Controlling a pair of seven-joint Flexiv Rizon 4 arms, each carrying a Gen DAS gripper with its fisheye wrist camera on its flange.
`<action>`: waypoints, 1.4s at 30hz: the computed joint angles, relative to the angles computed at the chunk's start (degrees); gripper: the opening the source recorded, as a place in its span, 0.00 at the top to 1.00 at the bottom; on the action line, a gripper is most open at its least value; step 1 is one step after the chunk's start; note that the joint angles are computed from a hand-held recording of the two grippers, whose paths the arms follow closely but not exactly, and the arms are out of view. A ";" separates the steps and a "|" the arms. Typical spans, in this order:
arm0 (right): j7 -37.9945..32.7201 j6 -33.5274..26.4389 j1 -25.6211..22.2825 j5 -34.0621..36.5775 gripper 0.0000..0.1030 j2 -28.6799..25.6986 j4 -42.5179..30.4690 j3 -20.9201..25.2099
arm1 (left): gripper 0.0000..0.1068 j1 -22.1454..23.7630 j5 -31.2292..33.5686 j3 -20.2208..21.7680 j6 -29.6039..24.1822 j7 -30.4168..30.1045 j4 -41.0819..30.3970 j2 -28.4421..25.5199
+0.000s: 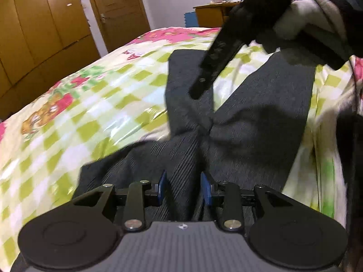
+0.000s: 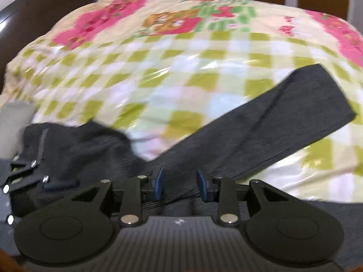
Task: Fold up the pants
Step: 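Grasp the stacked trouser legs with the left gripper while the right gripper grasps the hem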
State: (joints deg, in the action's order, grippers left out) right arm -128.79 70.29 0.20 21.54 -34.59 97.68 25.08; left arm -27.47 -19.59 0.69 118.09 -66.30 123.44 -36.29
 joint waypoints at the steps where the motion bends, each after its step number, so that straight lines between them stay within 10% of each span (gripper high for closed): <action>1: 0.41 -0.23 0.15 -0.29 0.69 -1.21 -1.75 -0.55 | 0.56 -0.77 -0.71 0.38 -0.09 0.27 -1.59 -0.85; 14: 15.69 -5.60 1.96 -2.36 0.63 -19.49 -27.84 -2.80 | 0.52 -1.83 -2.22 1.23 -6.09 0.46 -12.69 -6.67; 16: 17.03 -6.18 2.06 -2.05 0.93 -21.38 -30.37 -2.61 | 0.51 -2.65 -2.69 2.36 -7.09 0.11 -13.55 -7.13; 18: 16.25 -6.79 0.70 -0.62 0.99 -22.21 -31.57 -0.61 | 0.51 -4.00 -3.46 3.96 -8.13 -0.24 -14.16 -7.40; 27: 2.48 -4.16 -9.97 12.29 0.99 -15.56 -25.91 7.51 | 0.47 -8.51 -4.23 7.85 -8.65 -0.92 -15.17 -7.41; 36: 15.18 -9.52 0.16 7.75 0.73 -20.08 -33.76 -3.92 | 0.45 -7.57 -5.09 7.77 -10.30 -3.79 -18.84 -9.43; 42: 23.23 -13.98 3.79 1.59 0.73 -25.86 -42.03 -6.85 | 0.43 -3.57 -2.34 4.20 -12.71 -5.53 -20.62 -9.96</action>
State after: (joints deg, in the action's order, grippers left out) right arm -105.57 56.30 4.00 23.13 -60.45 55.65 18.23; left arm -31.03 -21.93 4.90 105.37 -71.83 102.82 -46.25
